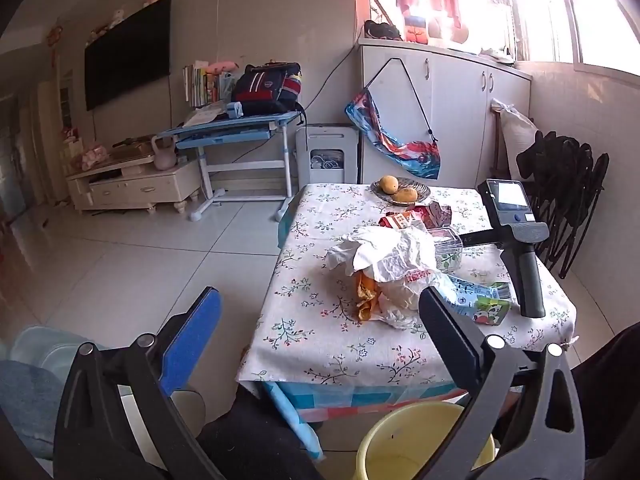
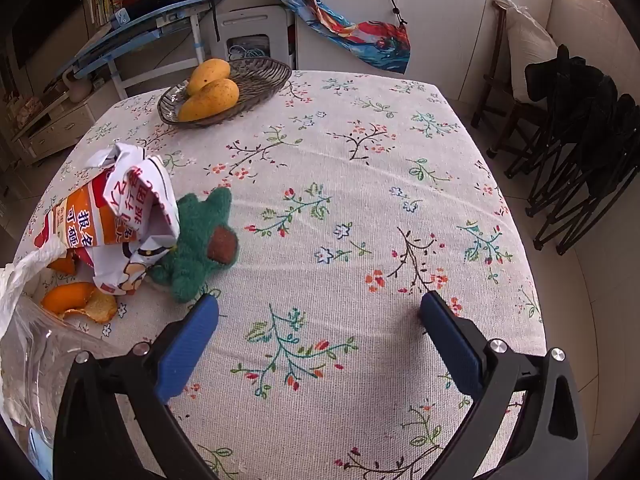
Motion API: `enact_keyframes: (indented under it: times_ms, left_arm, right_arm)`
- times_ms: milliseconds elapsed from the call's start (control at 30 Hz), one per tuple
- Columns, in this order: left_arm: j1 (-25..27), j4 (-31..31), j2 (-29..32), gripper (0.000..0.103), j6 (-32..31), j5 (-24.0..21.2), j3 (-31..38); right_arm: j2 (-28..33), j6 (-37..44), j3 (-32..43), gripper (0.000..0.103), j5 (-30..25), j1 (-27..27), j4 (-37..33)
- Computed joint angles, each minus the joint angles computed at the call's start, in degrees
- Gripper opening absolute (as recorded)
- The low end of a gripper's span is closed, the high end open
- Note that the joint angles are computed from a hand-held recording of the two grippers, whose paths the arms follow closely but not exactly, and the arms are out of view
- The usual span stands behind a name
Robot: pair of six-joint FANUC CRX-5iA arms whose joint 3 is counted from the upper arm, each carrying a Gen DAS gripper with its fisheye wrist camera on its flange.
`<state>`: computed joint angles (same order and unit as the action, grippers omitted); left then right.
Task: Collect trash
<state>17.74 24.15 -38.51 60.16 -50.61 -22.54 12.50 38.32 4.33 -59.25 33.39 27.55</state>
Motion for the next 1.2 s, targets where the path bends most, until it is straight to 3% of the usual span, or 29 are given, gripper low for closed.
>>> enact_keyframes:
  times_ms: [433,1200]
  left_arm:
    - [-6.6,-6.0,6.7,0.096,6.5,4.6,2.9]
    - [-10.6,-11.9,12.5,0.096,11.8,5.0,5.5]
  right_arm:
    - [0.0,0.0,0.0,0.096,0.0,0.0,0.0]
    - [0.0,0.0,0.1,0.096,-0.1,0.0,-0.1]
